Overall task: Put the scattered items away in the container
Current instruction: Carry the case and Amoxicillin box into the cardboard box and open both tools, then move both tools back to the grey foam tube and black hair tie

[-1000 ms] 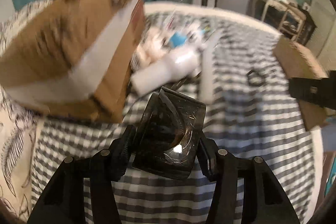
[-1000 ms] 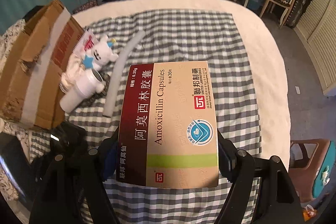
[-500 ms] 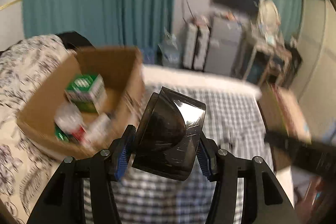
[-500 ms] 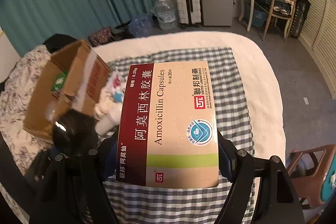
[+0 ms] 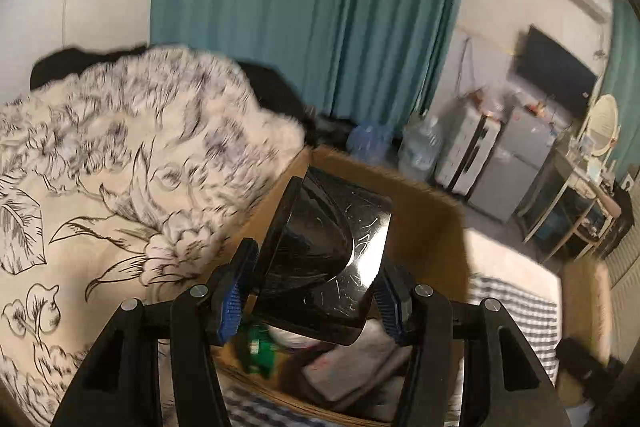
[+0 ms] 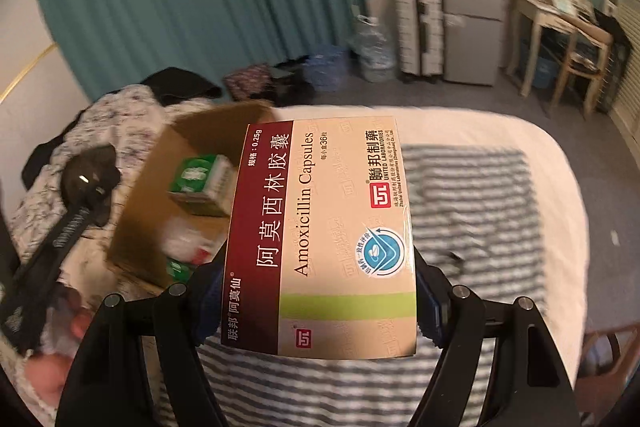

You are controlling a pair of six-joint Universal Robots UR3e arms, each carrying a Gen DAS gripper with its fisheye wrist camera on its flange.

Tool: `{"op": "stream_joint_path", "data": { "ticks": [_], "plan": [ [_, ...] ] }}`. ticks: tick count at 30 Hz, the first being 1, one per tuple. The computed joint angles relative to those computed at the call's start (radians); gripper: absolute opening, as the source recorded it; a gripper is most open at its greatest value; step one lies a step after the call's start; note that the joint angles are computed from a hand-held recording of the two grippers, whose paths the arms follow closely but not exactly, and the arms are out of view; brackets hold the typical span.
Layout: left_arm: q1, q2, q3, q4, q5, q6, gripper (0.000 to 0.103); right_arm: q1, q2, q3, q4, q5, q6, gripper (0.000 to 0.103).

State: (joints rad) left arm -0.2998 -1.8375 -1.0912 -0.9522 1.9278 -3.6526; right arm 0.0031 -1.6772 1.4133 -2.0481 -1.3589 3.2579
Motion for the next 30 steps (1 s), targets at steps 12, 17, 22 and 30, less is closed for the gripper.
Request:
{"op": "stream_joint_path", "data": {
  "ticks": [12, 17, 22, 30],
  "plan": [
    [0.052, -0.054, 0.012, -0.102, -0.109, 0.069, 0.101, 0.19, 0.317, -0.203, -0.188, 0.006, 0.191, 0.087],
    [0.059, -0.035, 0.003, -0.107, -0.132, 0.05, 0.103, 0.16, 0.23, -0.135, -0.232, -0.077, 0.218, 0.093],
    [0.006, -0.03, 0.047, -0.14, -0.144, 0.024, 0.103, 0.027, 0.014, -0.009, -0.152, -0.074, 0.144, 0.094],
    [-0.23, -0.09, 0.14, -0.148, -0.167, 0.014, 0.103, -0.309, -0.43, 0.274, 0.002, -0.04, -0.159, 0.094]
  ]
}}
